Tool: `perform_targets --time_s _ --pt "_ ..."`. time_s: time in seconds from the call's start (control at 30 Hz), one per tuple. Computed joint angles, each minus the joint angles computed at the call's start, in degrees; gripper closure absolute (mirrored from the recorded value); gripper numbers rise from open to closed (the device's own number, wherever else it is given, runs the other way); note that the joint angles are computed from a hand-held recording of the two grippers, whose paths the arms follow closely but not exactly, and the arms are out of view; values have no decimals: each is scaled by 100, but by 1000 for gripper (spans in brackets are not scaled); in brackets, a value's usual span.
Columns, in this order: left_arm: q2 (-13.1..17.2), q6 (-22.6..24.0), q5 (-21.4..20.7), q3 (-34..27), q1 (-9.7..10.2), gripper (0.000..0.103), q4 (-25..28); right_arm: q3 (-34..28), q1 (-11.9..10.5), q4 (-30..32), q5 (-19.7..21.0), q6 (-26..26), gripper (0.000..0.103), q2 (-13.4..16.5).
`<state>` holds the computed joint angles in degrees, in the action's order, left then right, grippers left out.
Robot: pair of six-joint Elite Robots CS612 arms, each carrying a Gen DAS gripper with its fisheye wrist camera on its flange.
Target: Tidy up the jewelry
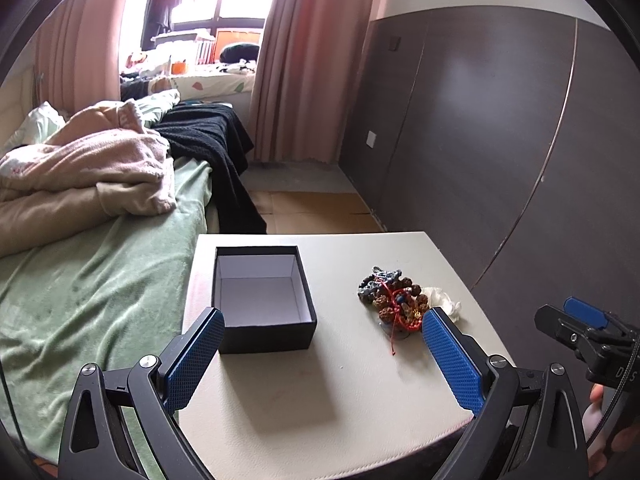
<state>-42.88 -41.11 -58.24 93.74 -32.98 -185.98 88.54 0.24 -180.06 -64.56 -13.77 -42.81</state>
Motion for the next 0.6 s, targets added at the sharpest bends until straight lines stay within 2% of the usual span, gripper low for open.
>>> perform_targets --time_s 0.4,0.6 --pt "230 -54 -406 -439 138 4 104 -497 9 564 -54 474 1 245" --pt "391 -87 -824 -729 234 21 242 -816 -45 883 35 929 1 391"
